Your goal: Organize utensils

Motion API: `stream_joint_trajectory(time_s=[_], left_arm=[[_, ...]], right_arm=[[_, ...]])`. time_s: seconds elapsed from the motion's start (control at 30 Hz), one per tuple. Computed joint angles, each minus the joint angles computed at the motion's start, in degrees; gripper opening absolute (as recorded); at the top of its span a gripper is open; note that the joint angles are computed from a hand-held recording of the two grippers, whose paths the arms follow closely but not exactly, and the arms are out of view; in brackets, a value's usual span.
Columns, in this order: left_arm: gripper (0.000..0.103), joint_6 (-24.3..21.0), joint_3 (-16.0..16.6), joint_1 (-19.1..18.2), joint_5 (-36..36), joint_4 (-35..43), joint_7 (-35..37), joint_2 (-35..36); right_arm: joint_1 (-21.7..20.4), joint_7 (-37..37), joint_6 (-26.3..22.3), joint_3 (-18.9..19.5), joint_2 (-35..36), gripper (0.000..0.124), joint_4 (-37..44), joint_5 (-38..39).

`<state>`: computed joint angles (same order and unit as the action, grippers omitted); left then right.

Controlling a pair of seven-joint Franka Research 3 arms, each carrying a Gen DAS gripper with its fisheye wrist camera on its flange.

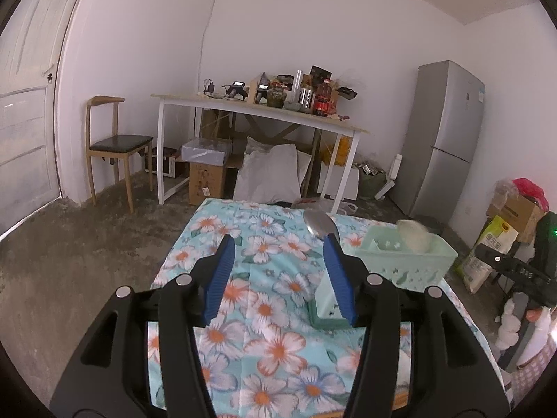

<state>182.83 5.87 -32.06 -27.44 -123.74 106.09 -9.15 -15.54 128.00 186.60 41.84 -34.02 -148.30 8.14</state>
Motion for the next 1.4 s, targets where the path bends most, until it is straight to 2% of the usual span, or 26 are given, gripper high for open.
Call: stream_joint_trajectory(time_s=[0.1,0.2,0.3,0.5,0.7,0.83,0.93,1.17,1.3,1.4], left_arm=[[0.054,-0.63,2.66,-3.09,-2.76,-1.39,2.22,-1.44],[0.054,-2.60,4.01,-4.68,-5.59,-2.55,4.39,-2.58],[0.054,-5.26,2.74,-3.57,-7.59,-3.42,5.83,-3.15],[0.054,-13.01,-2.18,0.54,-9.33,-4.91,7.64,-4.14],[0.054,-19.51,-6.14,2.46,-12.55,-4.81,11.34,-3.70],[0.052,-22.48,-9.59,4.94,-11.78,-3.73,11.94,-2.52],[0.045,-24.88,-11.56,6.90,-11.54,-2.67,11.70,-1.77],[0.031,-29.19,-14.63,10.53,-10.36,1.74,9.85,2.10],[0.023,-33.42,-15.92,12.64,-10.94,6.45,9.46,5.94],[0.022,-39.21,-16.95,14.74,-11.31,11.02,8.96,9.65]], right_arm=[[1.43,3.42,-5.21,1.52,-5.23,0.079,-1.54,0.49],[2.75,8.33,-11.97,3.78,-8.55,0.088,-1.79,-0.13],[5.66,12.38,-17.65,4.75,-9.03,0.093,-1.77,-0.59],[12.24,17.09,-21.46,4.28,-5.35,0.095,-1.93,-1.89],[16.37,22.62,-22.37,3.74,-3.19,0.096,-3.98,-3.53],[18.76,25.79,-18.28,1.30,-1.52,0.096,-6.67,-4.02],[18.57,27.27,-16.85,1.24,-1.24,0.097,-7.21,-6.74],[16.62,32.22,-17.42,2.85,-1.64,0.097,-6.61,-13.35],[17.24,34.55,-16.42,1.81,-1.49,0.097,-7.07,-15.99],[17.72,35.57,-15.90,1.04,-1.28,0.097,-7.27,-17.38]])
